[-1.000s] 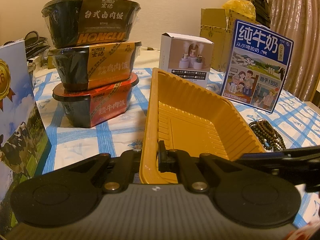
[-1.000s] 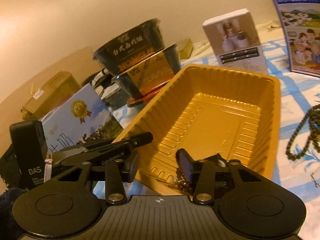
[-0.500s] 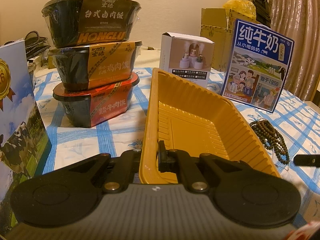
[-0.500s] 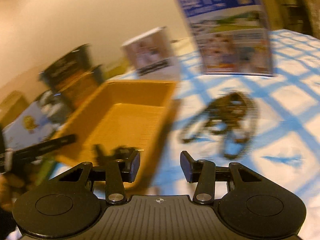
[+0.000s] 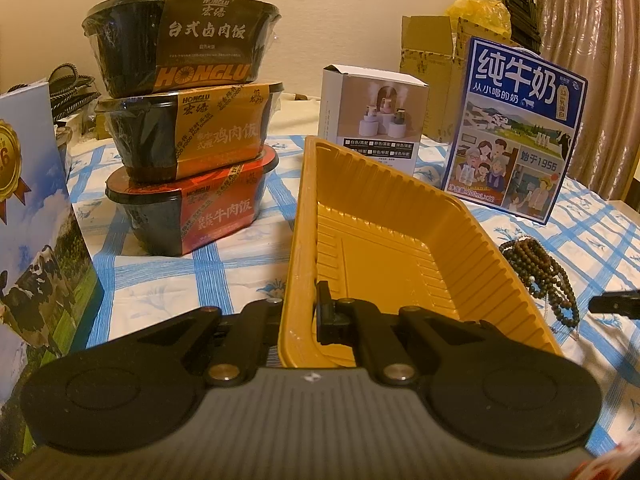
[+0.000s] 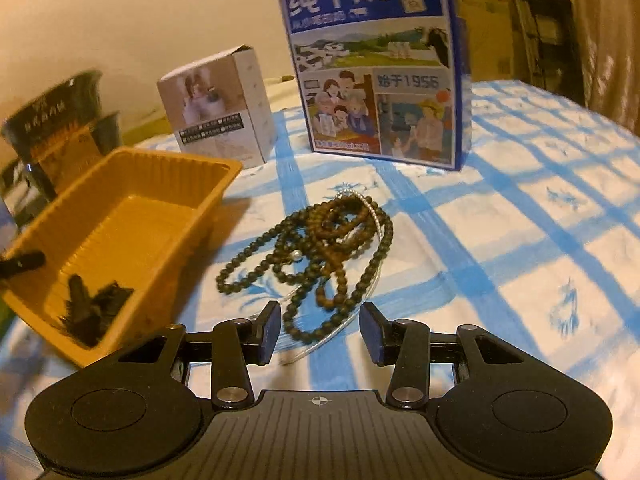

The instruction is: Organize jewelry

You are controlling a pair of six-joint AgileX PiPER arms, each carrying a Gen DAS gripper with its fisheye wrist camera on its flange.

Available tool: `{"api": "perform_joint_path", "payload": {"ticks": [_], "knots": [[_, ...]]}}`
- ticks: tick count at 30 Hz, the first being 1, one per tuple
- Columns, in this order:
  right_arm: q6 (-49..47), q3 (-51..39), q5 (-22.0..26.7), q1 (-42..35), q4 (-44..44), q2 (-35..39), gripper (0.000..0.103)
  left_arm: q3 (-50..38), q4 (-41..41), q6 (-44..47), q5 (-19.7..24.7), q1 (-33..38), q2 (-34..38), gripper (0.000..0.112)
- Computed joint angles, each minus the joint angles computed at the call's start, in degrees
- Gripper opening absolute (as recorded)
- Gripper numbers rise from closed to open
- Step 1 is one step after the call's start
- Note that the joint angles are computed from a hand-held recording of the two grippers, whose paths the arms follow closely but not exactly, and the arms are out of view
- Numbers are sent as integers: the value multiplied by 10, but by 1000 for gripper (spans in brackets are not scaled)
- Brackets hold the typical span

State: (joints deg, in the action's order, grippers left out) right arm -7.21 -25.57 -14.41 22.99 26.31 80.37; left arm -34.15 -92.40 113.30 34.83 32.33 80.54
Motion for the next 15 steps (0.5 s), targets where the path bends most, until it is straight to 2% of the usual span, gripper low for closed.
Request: {"api": "perform_joint_path", "payload": {"ticks": [3,8,15], "knots": [[-16,-31,4,-12,-22,36,31,0,0,1,-1,-1,-1,4],[-23,-78,13,-31,-50,84,30,0,1,0,-1,-1,-1,4],[76,-128,40,-55,-175,140,24,1,0,2,-2,-2,-2,4]]}}
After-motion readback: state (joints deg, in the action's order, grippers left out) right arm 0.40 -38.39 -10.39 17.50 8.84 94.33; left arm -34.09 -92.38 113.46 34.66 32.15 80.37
